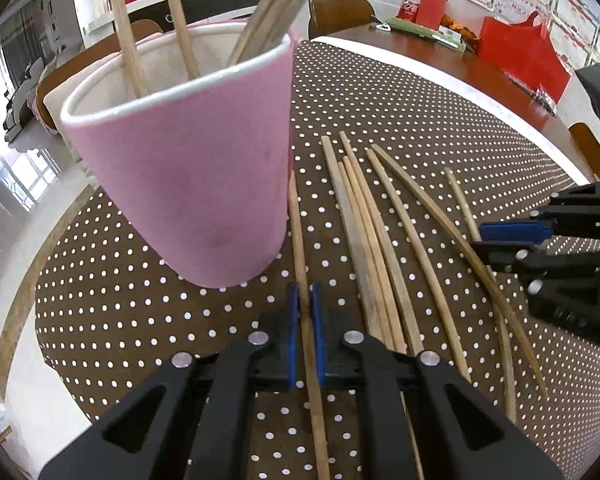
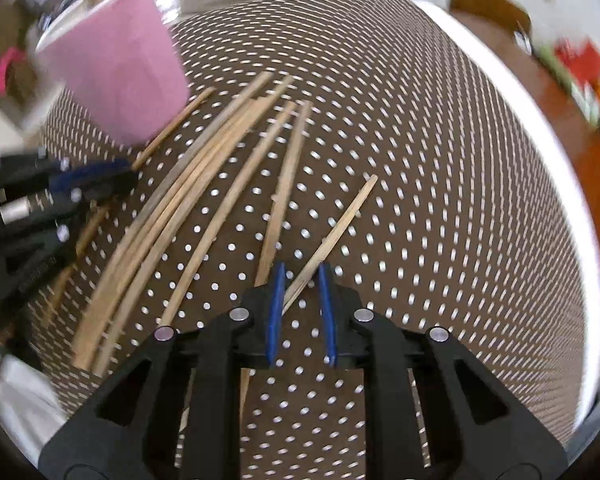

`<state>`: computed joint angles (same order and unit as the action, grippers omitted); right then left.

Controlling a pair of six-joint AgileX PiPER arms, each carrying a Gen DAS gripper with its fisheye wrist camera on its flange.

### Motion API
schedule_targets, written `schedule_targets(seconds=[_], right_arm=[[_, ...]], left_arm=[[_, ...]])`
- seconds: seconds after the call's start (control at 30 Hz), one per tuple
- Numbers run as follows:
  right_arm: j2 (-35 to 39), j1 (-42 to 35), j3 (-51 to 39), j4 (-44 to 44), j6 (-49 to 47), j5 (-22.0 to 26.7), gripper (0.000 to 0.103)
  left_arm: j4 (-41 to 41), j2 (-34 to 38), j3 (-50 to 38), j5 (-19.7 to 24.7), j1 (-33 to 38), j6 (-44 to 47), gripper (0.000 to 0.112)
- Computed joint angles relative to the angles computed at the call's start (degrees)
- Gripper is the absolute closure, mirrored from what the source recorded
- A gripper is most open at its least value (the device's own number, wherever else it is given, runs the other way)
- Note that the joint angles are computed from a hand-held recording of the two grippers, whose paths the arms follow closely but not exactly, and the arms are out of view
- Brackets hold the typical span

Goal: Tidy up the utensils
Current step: 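Close the right tool on a chopstick while the left tool grasps another, then lift both held chopsticks upright toward the pink cup opening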

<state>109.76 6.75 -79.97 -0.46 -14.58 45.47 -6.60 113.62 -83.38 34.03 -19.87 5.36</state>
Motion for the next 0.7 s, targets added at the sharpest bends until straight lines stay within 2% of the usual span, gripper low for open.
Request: schedule_targets(seconds=[0.13,0.17,0.23,0.37,0.5,0.63,0.7], right_arm=[[-1.88,3.12,3.46,-1.66,-5.59,-3.43,0.090],[-2.13,3.88,3.98,-3.19,-4.37,-4.01,0.090],[-1.77,4.14,2.93,-3.95,-1.28,-2.45,0.090],[0.05,2.71,-1.16,-4.04,6.43,4.11,0.090],[1.87,1.14,-5.02,-2.85,7.32,9.17,0.089],[4.06,1.81,-8.82,-4.59,9.76,12.46,0.081],[4.51,0.53,-10.07,-3.33,8.06,13.32,0.081]], left_arm=[[-2.68,0.03,0.09,-0.21,0.67,2.80,0.105],[-3.43,-0.14,0.56,-0.47,0.91,3.57,0.105],[-4.29,-0.07,0.41,-0.22,1.18,4.16,0.105],[-4.07,-0.18,0.61,0.00,1.32,4.48,0.105],[-4.81,0.33,-0.63,1.51,1.95,5.29,0.105],[-4.09,0.65,-0.98,1.21,1.66,4.91,0.106],[-3.84,0.54,-0.89,1.00,1.33,4.43,0.106]])
